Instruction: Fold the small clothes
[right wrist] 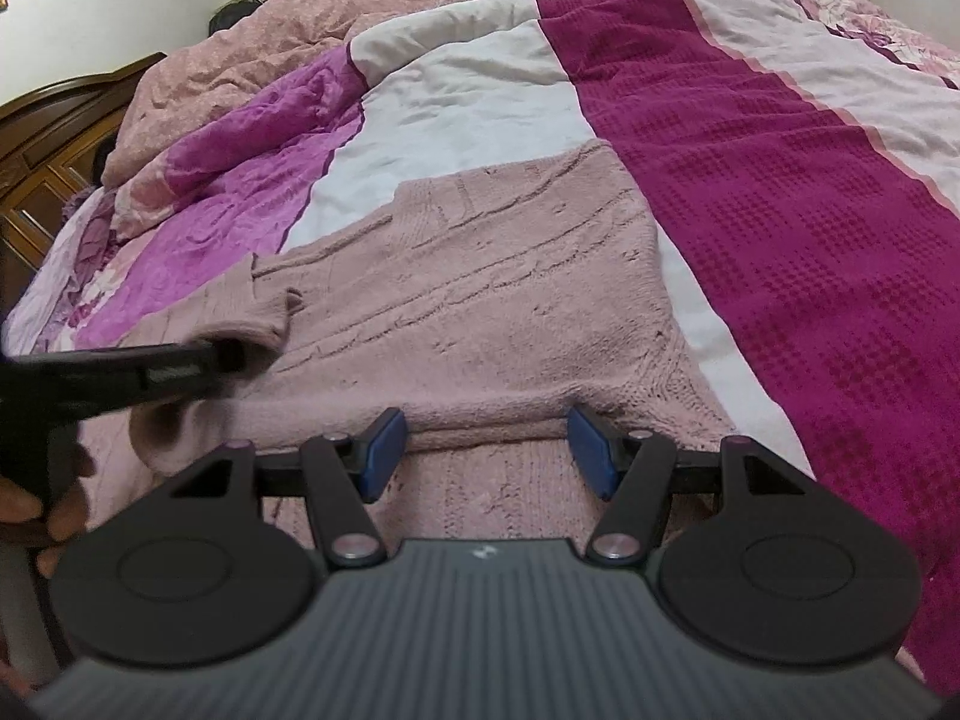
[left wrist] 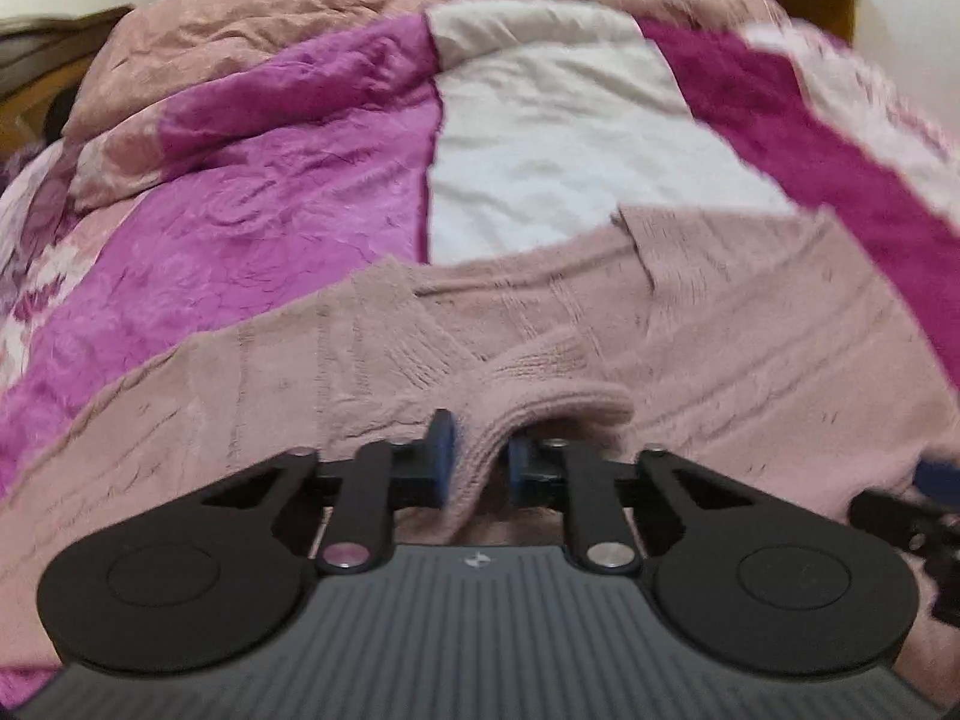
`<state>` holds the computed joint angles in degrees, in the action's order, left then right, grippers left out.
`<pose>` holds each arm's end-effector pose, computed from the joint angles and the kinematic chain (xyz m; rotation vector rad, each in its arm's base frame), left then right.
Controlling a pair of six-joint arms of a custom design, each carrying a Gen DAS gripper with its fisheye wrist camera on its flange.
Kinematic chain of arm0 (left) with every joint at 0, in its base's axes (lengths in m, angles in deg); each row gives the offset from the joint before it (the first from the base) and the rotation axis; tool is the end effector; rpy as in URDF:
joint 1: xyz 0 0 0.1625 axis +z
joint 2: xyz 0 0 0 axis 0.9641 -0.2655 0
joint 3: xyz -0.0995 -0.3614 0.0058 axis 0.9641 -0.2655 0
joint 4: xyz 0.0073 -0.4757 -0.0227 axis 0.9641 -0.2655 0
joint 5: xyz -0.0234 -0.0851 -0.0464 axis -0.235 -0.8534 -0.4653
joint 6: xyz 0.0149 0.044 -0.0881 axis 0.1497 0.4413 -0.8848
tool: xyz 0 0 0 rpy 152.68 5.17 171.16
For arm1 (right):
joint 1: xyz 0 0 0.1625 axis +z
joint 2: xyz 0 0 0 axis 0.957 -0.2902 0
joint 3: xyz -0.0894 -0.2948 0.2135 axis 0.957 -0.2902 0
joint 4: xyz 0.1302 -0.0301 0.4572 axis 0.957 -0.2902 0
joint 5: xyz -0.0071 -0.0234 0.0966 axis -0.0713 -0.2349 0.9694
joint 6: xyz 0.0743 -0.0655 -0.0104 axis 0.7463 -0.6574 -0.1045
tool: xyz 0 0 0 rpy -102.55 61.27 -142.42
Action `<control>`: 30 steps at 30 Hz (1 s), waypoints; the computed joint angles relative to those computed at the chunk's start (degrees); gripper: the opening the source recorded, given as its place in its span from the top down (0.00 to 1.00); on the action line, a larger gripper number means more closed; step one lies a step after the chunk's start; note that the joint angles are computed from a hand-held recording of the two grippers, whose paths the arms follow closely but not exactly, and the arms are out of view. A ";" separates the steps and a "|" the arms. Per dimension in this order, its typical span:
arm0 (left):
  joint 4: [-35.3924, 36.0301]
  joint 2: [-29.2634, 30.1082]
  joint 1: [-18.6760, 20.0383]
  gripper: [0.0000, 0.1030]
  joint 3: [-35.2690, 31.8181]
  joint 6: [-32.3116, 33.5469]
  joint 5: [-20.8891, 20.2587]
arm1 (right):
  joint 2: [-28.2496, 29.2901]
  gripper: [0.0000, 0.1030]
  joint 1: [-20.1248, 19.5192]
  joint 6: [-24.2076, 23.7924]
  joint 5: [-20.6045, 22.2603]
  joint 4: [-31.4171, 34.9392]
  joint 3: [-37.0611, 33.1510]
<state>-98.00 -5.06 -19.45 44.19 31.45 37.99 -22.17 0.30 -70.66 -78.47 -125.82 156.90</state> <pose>-0.3172 -0.8000 -0.1187 0.9584 2.2221 -0.7549 -0.0841 -0.6677 0.2147 -0.0760 -2.2351 1.3032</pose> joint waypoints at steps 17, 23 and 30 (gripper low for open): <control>-1.03 -16.05 4.13 0.70 17.88 -26.04 7.07 | 0.84 0.40 0.56 -1.35 -1.88 -0.79 -0.42; -1.68 -20.42 4.48 0.68 23.05 -26.88 5.57 | -0.97 0.39 1.23 0.81 -2.70 3.50 -0.70; -5.42 -24.60 3.48 0.68 27.50 -25.69 1.25 | -2.26 0.39 0.75 3.12 -2.91 5.31 -4.85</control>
<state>-103.42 -29.66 -15.97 71.69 5.76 39.24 -24.43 1.05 -67.54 -81.38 -120.51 152.05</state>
